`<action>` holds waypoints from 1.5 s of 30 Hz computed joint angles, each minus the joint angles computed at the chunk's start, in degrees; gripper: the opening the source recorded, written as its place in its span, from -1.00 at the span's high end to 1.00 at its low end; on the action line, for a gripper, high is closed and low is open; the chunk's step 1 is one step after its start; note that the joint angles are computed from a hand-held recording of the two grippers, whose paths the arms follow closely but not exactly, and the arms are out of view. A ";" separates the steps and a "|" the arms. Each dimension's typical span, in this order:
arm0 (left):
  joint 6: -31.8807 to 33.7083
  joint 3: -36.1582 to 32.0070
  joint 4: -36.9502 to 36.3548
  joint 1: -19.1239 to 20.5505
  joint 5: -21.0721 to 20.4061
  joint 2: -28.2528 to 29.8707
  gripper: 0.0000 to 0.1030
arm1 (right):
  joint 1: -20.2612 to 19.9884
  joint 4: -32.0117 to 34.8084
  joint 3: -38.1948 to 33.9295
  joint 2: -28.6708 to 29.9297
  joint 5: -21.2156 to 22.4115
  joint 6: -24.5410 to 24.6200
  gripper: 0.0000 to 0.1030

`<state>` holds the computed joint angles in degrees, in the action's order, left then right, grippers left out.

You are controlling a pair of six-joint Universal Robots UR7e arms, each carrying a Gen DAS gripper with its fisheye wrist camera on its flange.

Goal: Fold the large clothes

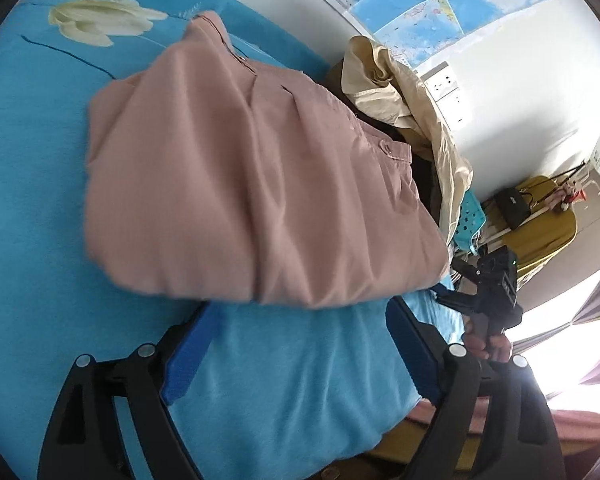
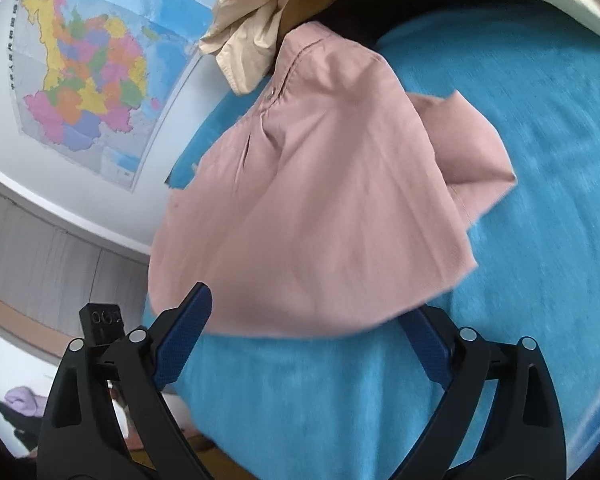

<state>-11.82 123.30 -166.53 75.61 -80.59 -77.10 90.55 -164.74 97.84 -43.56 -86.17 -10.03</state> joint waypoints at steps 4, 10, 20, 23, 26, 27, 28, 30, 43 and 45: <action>-2.16 -2.50 -0.59 0.94 -2.28 2.24 -0.76 | 0.39 -2.26 -0.59 1.18 -0.49 0.62 -0.87; -4.98 -5.41 -2.93 0.50 0.20 5.47 -0.81 | 0.79 -5.75 -1.22 2.61 -1.38 1.61 -0.90; -5.77 -10.31 -4.70 0.19 3.38 10.05 -0.88 | 2.44 -14.64 -4.72 8.01 -4.08 2.18 -0.92; -5.52 -10.78 -4.55 -0.43 5.40 10.54 -0.86 | 2.71 -15.51 -5.93 9.20 -4.15 2.35 -0.92; -5.01 -10.98 -4.31 -1.61 9.37 11.07 -0.72 | 2.58 -13.98 -7.42 10.06 -1.87 2.47 -0.71; -4.67 -11.20 -4.21 -2.30 11.94 11.48 -0.59 | 2.31 -13.08 -7.89 10.24 -0.38 3.09 -0.42; -4.48 -11.50 -3.95 -2.71 13.73 11.82 -0.54 | 1.92 -11.33 -8.95 10.60 1.01 4.62 -0.30; -4.20 -12.07 -3.17 -2.71 14.60 12.00 -0.50 | 1.52 -9.24 -10.45 11.04 2.00 5.99 -0.20; -6.73 -14.52 -1.91 -1.29 10.50 12.68 -0.77 | 1.67 -2.45 -13.46 11.26 5.65 5.74 -0.47; -6.82 -14.59 -0.66 -1.77 12.47 12.48 -0.60 | 1.50 -1.97 -13.92 11.55 4.71 6.01 -0.04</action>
